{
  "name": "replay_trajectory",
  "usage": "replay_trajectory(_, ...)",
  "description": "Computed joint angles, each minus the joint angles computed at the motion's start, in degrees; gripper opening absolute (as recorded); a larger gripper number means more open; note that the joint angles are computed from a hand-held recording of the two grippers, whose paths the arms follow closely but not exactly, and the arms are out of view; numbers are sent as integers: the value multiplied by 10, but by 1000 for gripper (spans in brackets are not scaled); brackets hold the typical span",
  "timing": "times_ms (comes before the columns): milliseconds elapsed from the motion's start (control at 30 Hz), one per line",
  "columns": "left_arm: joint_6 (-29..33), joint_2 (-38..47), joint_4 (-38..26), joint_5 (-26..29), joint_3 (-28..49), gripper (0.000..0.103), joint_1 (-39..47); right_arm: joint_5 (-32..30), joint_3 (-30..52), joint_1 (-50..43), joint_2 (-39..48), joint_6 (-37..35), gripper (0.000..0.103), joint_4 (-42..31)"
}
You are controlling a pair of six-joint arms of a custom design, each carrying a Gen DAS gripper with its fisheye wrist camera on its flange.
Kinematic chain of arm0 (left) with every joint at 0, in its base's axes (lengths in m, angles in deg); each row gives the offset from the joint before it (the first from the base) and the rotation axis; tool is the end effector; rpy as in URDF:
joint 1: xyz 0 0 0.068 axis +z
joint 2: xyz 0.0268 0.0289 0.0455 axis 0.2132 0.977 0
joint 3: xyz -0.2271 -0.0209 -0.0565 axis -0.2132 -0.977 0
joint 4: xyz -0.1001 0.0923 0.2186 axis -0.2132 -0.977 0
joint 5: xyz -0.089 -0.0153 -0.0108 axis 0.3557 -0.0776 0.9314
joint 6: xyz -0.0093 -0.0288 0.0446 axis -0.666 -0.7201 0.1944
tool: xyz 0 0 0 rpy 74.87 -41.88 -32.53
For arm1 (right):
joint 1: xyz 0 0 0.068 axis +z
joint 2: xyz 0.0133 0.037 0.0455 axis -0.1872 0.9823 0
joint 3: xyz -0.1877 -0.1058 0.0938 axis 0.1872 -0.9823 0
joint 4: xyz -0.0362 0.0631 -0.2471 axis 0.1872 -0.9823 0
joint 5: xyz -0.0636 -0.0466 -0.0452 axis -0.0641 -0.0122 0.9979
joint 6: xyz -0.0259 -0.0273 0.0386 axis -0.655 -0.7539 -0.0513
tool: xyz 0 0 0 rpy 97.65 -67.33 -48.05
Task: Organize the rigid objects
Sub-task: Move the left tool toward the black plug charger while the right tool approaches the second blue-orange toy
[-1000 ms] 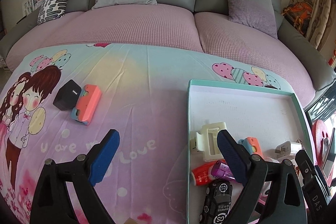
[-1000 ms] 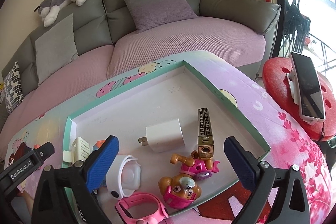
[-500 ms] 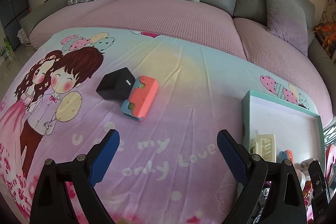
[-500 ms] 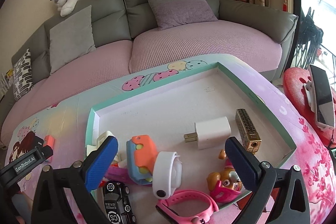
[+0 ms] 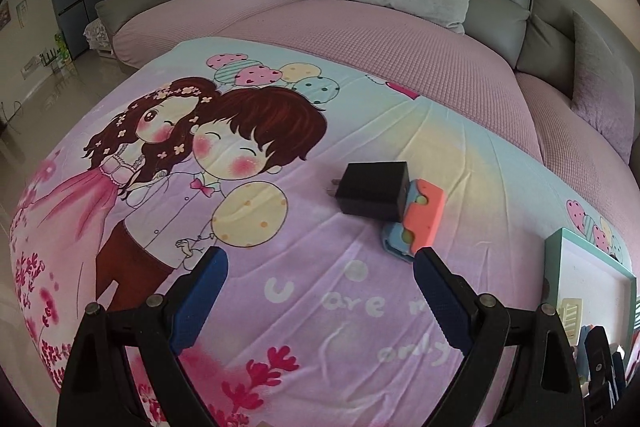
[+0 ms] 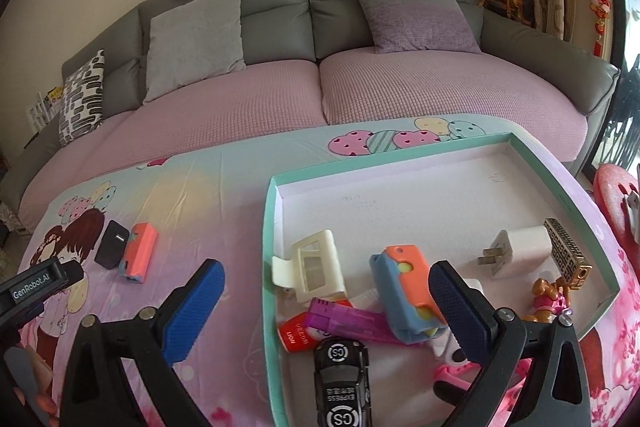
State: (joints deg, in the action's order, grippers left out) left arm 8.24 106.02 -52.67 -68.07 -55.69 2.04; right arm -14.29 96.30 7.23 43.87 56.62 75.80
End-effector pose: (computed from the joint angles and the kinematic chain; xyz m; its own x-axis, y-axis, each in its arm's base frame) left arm 0.2642 -0.0414 0.0773 -0.7880 -0.2087 -0.5793 -0.2147 0.9749 -0.0592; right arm 0.1855 0.0452 0.0739 -0.6142 0.3072 -0.7269 0.3511 0.9313 0.0969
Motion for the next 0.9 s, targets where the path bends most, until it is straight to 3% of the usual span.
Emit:
replay_trajectory(433,87,40,44,53,1,94,143,27,131,129,224,47,103,58)
replay_trajectory(633,105,98,86,104,24,94,167,-12,173,128,302,33,103,106)
replay_trajectory(767,98,130,87,141,49,94,161,-72,210,102,361,23,103,150)
replay_trajectory(900,90,143,76,183,70,94,159,-101,276,96,435,6,103,132)
